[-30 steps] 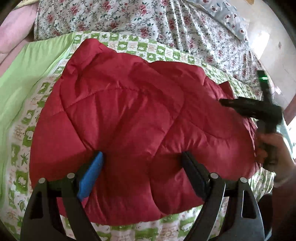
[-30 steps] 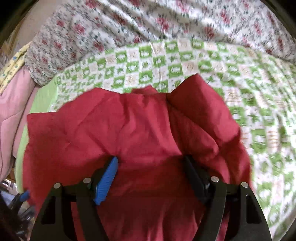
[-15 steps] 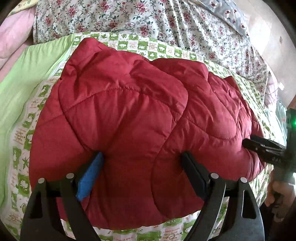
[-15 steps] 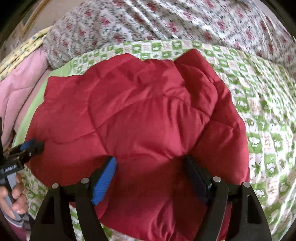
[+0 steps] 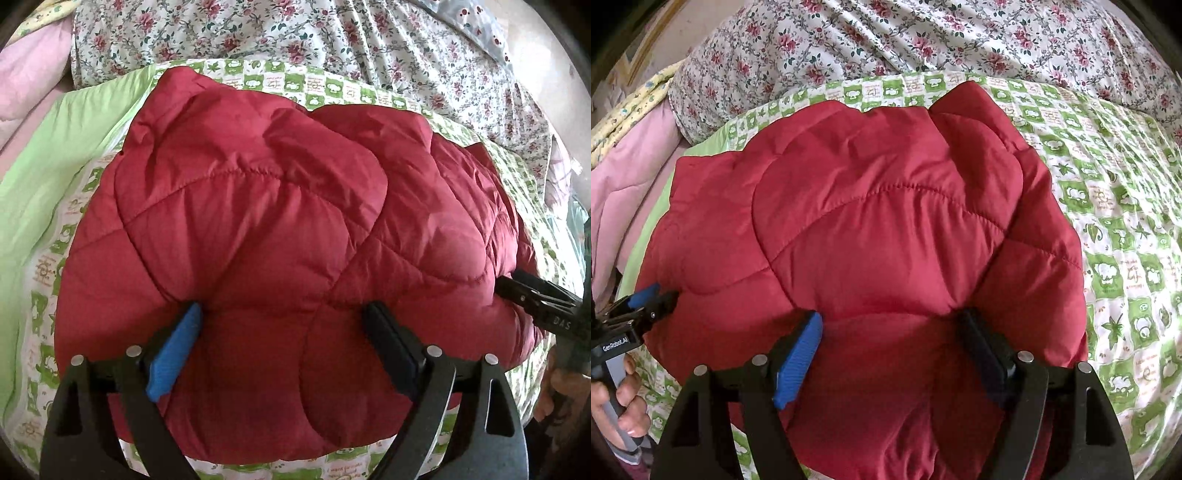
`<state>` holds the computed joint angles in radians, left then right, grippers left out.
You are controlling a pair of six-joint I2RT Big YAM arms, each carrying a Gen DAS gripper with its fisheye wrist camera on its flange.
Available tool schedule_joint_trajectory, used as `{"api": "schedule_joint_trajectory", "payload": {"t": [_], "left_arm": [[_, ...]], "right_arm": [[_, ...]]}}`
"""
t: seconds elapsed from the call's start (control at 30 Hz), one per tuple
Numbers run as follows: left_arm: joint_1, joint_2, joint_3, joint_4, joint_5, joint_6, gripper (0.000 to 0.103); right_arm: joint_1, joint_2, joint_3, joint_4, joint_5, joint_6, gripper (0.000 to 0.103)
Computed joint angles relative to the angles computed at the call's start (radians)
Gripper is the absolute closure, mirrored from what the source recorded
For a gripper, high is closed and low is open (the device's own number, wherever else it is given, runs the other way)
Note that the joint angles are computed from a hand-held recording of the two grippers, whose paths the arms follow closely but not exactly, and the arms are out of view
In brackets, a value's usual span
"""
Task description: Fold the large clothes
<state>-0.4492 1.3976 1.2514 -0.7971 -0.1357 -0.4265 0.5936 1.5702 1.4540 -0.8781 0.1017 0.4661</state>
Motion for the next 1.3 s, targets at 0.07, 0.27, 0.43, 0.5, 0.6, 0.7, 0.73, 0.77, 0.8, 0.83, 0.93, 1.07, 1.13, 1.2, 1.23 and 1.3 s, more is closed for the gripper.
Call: {"api": "schedule_joint_trajectory", "payload": {"t": [0.07,0.27,0.43,0.5,0.6,0.7,0.73,0.77,0.8,0.83,0.93,1.07,1.13,1.2,1.23,1.3], "left_arm": [[-0.001,0.002,0.003,-0.004,-0.005,0.001,0.011],[-0.007,0.007,0.010,-0.012,-0.018,-0.006,0.010],[-0.006,0.008,0.012,-0.016,-0.018,-0.007,0.010],[-0.005,0.009,0.012,-0.017,-0.019,-0.006,0.010],[-0.004,0.009,0.013,-0.020,-0.018,-0.004,0.010],[-0.006,0.010,0.017,-0.026,-0.022,-0.004,0.010],[-0.007,0.011,0.019,-0.030,-0.024,-0.003,0.010],[-0.007,0.012,0.023,-0.037,-0.025,-0.002,0.010],[-0.006,0.008,0.026,-0.043,-0.021,0.001,0.010],[-0.003,0.001,0.027,-0.042,-0.014,0.005,0.010],[0.013,-0.012,0.038,-0.041,0.002,0.015,0.010],[0.045,-0.012,0.065,-0.037,0.009,0.014,0.010],[0.058,0.006,0.086,-0.047,-0.002,0.013,0.010],[0.073,0.032,0.103,-0.061,0.000,0.015,0.010],[0.084,0.051,0.114,-0.073,0.013,0.013,0.010],[0.096,0.081,0.131,-0.089,0.028,0.024,0.010]], "right_arm": [[0.001,0.000,0.000,0.002,0.003,-0.001,0.024],[0.002,-0.001,-0.003,0.008,0.004,-0.001,0.023],[0.001,-0.002,-0.004,0.010,0.002,0.002,0.023],[0.003,-0.004,-0.004,0.009,0.003,0.004,0.023],[0.003,-0.005,-0.005,0.011,0.002,0.007,0.023],[0.002,-0.005,-0.005,0.011,0.000,0.008,0.023],[0.003,-0.005,-0.003,0.008,0.002,0.009,0.023],[0.007,-0.003,0.008,-0.005,0.011,0.007,0.023],[0.011,-0.004,0.018,-0.018,0.021,0.004,0.023],[0.017,-0.004,0.029,-0.030,0.034,-0.001,0.022],[0.020,-0.018,0.047,-0.017,0.028,0.002,0.022],[0.015,0.000,0.102,-0.008,0.000,-0.003,0.022],[0.016,0.032,0.146,-0.023,-0.010,-0.019,0.022],[0.012,0.081,0.201,-0.059,-0.022,-0.032,0.023],[0.007,0.109,0.227,-0.081,-0.025,-0.029,0.023],[-0.002,0.146,0.257,-0.109,-0.027,-0.029,0.023]]}}
